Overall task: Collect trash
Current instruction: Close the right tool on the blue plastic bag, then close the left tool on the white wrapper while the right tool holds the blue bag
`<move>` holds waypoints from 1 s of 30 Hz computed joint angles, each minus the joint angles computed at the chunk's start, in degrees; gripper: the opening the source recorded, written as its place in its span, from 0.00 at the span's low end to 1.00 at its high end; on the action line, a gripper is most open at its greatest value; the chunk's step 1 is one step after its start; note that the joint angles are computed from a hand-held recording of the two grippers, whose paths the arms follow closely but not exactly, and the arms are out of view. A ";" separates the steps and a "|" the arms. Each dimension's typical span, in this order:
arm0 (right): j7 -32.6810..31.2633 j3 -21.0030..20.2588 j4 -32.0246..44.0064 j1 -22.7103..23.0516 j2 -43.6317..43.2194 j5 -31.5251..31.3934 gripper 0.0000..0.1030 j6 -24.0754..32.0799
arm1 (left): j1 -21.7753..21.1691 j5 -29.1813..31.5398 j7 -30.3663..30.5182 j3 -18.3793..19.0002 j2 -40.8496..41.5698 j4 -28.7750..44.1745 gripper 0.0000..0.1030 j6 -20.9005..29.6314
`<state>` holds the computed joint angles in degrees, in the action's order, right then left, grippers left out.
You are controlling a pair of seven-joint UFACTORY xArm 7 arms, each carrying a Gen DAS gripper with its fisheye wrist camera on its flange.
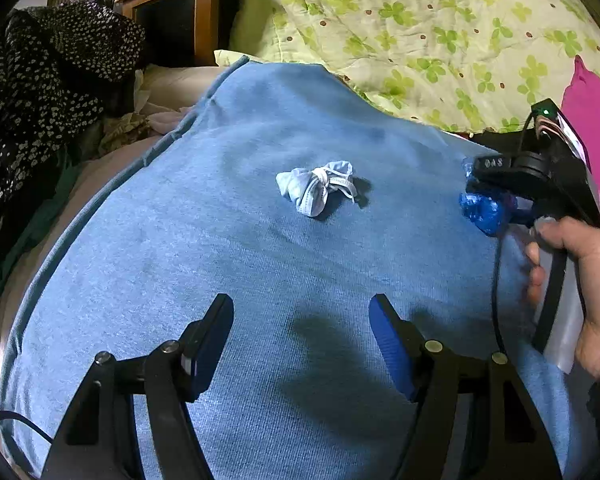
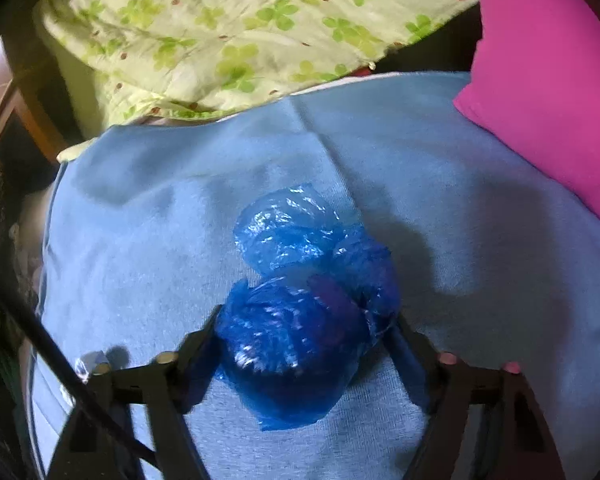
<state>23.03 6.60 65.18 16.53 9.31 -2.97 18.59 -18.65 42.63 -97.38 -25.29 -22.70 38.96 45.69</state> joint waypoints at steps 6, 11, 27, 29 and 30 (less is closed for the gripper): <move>-9.45 2.23 -5.99 -2.04 -4.61 8.80 0.59 -3.38 | -0.16 -0.13 -0.18 0.10 0.87 0.23 0.69 0.06; -18.52 2.31 -13.30 -1.29 -10.61 18.30 0.59 -5.97 | -0.68 0.03 -0.22 0.31 1.76 0.59 0.69 0.69; -61.19 -15.46 -27.22 24.69 -24.37 66.79 0.59 -15.55 | 6.75 2.42 16.18 8.41 8.14 5.74 0.69 -13.82; -63.57 -15.47 -26.50 24.15 -23.88 69.60 0.59 -14.70 | 7.29 2.59 19.40 9.68 10.64 7.56 0.69 -15.48; -64.98 -15.56 -26.00 23.95 -23.59 71.29 0.59 -14.26 | 7.40 2.58 21.63 10.18 12.73 9.32 0.69 -15.09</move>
